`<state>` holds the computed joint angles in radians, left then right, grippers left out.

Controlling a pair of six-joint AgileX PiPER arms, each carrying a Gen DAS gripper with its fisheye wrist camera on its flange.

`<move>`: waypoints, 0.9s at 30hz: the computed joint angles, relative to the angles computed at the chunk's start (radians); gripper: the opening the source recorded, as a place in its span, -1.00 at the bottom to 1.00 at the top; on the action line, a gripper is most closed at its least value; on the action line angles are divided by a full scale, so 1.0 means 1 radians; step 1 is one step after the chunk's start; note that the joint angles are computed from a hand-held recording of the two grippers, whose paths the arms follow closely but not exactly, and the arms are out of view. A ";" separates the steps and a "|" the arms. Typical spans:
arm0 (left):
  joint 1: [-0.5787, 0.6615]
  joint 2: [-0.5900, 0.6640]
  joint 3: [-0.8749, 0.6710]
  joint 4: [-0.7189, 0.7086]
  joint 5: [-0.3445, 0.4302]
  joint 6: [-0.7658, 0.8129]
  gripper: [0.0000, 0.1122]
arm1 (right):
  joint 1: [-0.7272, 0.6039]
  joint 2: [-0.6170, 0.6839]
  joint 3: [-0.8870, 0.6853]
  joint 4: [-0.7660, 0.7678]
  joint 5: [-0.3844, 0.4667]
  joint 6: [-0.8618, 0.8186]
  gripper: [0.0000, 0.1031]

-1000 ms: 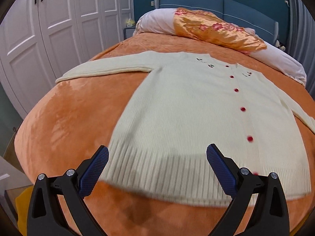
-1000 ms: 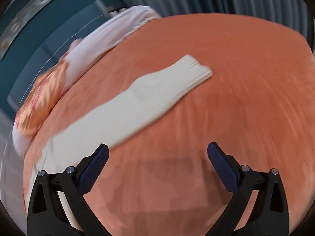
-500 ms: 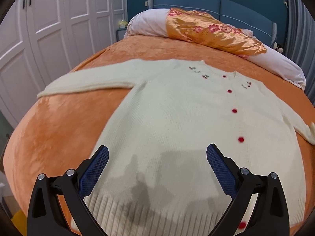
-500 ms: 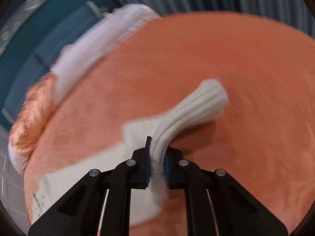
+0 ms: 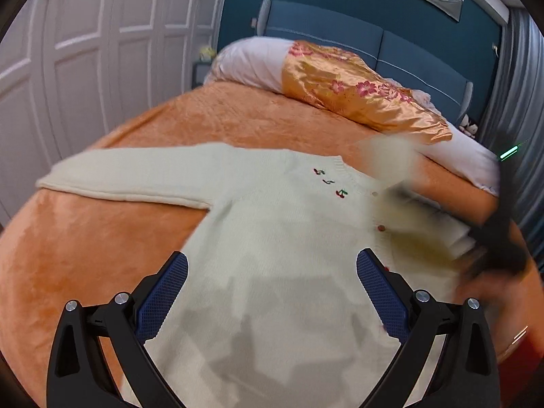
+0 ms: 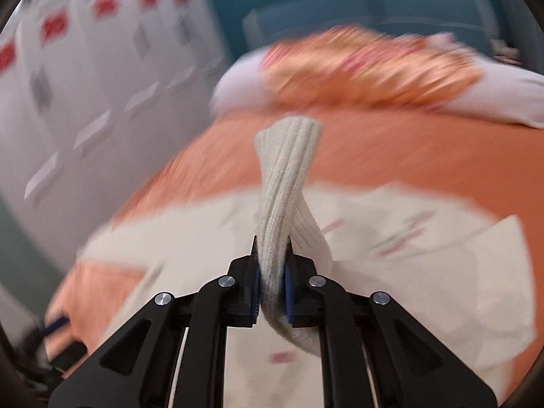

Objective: Fold small clothes
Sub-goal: 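Grasp the ribbed cuff of a cardigan sleeve with the right tool and lift, then lay the sleeve across the cardigan body and open the right tool while the left tool grasps the other cuff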

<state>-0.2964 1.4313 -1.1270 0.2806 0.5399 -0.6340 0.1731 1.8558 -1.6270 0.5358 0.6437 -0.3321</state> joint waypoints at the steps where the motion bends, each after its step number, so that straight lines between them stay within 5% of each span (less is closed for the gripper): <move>1: 0.024 0.027 -0.020 -0.075 -0.004 0.072 0.74 | 0.058 0.051 -0.020 -0.063 0.006 0.042 -0.71; 4: 0.090 0.128 -0.088 -0.302 0.003 0.280 0.73 | 0.161 0.098 -0.008 -0.238 0.002 0.152 -0.43; 6: 0.125 0.202 -0.132 -0.440 0.019 0.398 0.73 | 0.157 0.033 0.078 -0.189 -0.028 0.113 -0.37; 8: 0.141 0.253 -0.156 -0.515 0.024 0.441 0.73 | 0.083 -0.105 0.255 -0.008 -0.085 -0.030 -0.13; 11: 0.171 0.326 -0.193 -0.708 0.044 0.536 0.73 | -0.077 -0.274 0.450 0.151 -0.095 -0.164 -0.03; 17: 0.155 0.415 -0.252 -0.867 0.056 0.530 0.67 | -0.395 -0.393 0.613 0.194 -0.023 -0.222 0.00; 19: 0.146 0.433 -0.281 -0.866 0.057 0.526 0.16 | -0.479 -0.394 0.638 0.252 0.009 -0.262 0.00; 21: 0.155 0.482 -0.358 -0.918 0.122 0.584 -0.65 | -0.521 -0.386 0.650 0.328 0.021 -0.278 0.00; 23: 0.156 0.513 -0.436 -0.890 0.156 0.558 -0.82 | -0.550 -0.352 0.640 0.398 0.022 -0.290 0.00; 27: 0.158 0.546 -0.640 -0.832 0.202 0.577 -0.85 | -0.572 -0.233 0.544 0.463 0.024 -0.248 0.00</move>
<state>-0.1383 1.9771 -1.7667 -0.5512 0.7418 -0.0573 -0.3992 1.6227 -1.0829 0.9990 0.6675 -0.5797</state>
